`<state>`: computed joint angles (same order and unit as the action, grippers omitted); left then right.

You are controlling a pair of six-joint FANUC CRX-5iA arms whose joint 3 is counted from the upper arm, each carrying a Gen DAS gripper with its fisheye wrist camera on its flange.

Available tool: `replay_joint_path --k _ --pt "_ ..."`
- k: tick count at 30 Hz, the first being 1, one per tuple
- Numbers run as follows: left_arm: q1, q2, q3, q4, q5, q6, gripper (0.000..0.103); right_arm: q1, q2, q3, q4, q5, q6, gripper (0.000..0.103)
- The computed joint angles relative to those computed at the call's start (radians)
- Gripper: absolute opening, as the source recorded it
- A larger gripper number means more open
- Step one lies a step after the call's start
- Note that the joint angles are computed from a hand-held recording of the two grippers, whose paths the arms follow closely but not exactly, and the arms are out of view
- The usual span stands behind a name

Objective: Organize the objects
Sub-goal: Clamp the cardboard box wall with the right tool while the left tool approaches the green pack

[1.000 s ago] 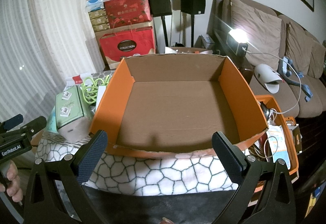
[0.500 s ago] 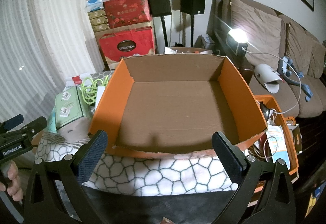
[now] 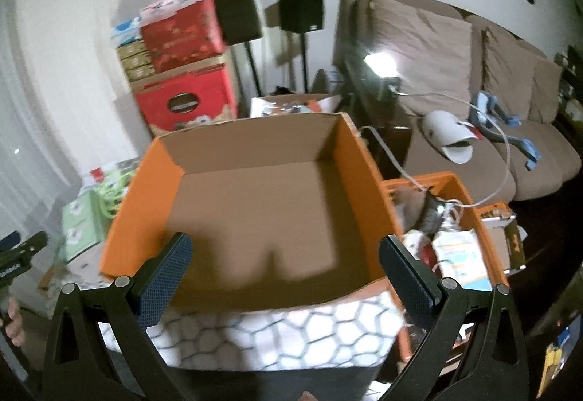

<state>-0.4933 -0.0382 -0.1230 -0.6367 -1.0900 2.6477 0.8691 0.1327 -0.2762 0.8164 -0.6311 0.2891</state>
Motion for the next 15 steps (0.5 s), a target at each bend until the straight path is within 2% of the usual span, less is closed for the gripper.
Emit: replay_joint_path --k 8,15 --pt "0.117 0.006 -0.04 0.111 0.113 -0.113 0.103 -0.09 0.025 0.033 -0.086 -0.008 0.088 0.099" --pt "0.264 0.032 -0.086 0.342 0.234 -0.309 0.103 -0.133 0.07 0.09 -0.21 -0.032 0.194 0.096"
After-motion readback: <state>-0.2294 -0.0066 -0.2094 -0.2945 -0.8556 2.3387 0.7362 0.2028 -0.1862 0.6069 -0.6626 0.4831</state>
